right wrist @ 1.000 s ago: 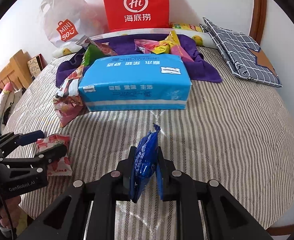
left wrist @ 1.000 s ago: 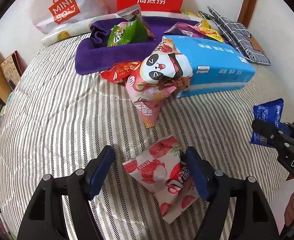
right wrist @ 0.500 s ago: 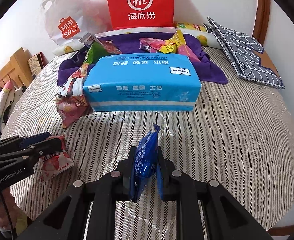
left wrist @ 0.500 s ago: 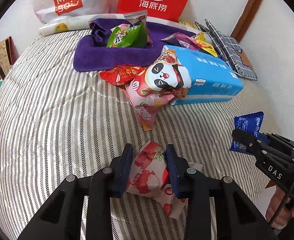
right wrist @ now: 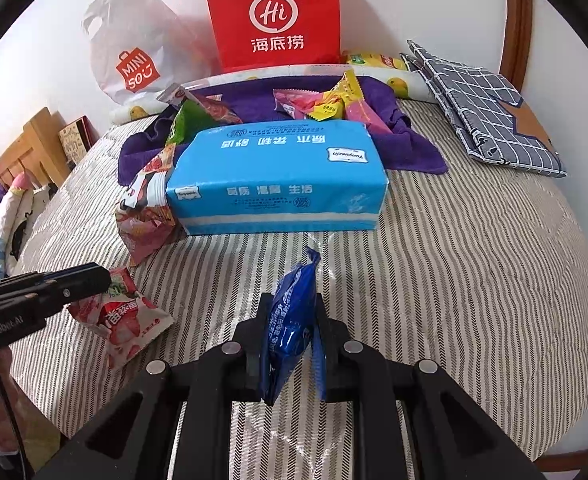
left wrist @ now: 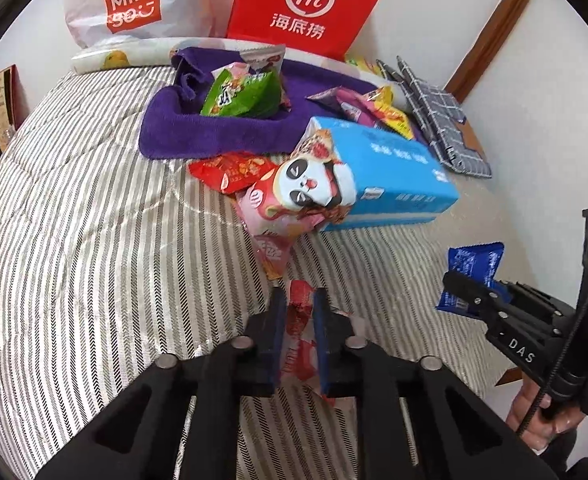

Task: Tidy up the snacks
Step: 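Grasp the pink-white packet with the left gripper while the right gripper holds the blue wrapper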

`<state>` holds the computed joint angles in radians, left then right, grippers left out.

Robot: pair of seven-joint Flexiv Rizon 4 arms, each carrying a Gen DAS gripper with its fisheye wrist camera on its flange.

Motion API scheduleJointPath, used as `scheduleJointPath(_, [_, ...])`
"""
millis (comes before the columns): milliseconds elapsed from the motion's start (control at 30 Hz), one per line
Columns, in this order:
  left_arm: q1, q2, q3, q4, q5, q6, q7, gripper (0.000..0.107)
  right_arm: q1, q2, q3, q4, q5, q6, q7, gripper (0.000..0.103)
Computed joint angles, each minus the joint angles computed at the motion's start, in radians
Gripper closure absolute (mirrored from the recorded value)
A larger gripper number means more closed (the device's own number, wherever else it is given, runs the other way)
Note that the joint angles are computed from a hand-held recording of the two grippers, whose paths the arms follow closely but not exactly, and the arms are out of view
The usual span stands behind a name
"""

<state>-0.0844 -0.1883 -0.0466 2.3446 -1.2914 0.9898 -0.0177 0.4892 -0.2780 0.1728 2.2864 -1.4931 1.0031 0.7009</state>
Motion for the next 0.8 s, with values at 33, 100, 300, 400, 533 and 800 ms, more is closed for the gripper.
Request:
scheduleJointPath(33, [0.0, 0.004, 0.0, 0.001, -0.003, -0.001, 0.002, 0.102, 0.0, 0.004, 0.0, 0.003, -0.003, -0.002, 0.005, 0.086])
scheduleJointPath(100, [-0.002, 0.012, 0.002, 0.003, 0.001, -0.003, 0.002, 0.102, -0.004, 0.012, 0.0, 0.01, -0.015, 0.003, 0.02, 0.086])
scheduleJointPath(300, [-0.012, 0.015, 0.003, 0.012, 0.023, 0.024, -0.009, 0.095, -0.009, 0.031, 0.008, 0.025, -0.033, -0.005, 0.042, 0.086])
scheduleJointPath(400, [-0.016, 0.01, 0.002, 0.02, 0.051, 0.052, -0.021, 0.061, -0.014, 0.038, 0.012, 0.035, -0.042, -0.005, 0.057, 0.086])
scheduleJointPath(533, [-0.007, -0.011, 0.004, 0.023, 0.154, 0.05, -0.078, 0.053, -0.018, 0.038, 0.014, 0.042, -0.049, 0.0, 0.073, 0.086])
scheduleJointPath(800, [-0.083, -0.011, -0.061, 0.069, -0.071, 0.236, 0.099, 0.054, -0.018, 0.038, 0.018, 0.048, -0.048, -0.004, 0.08, 0.086])
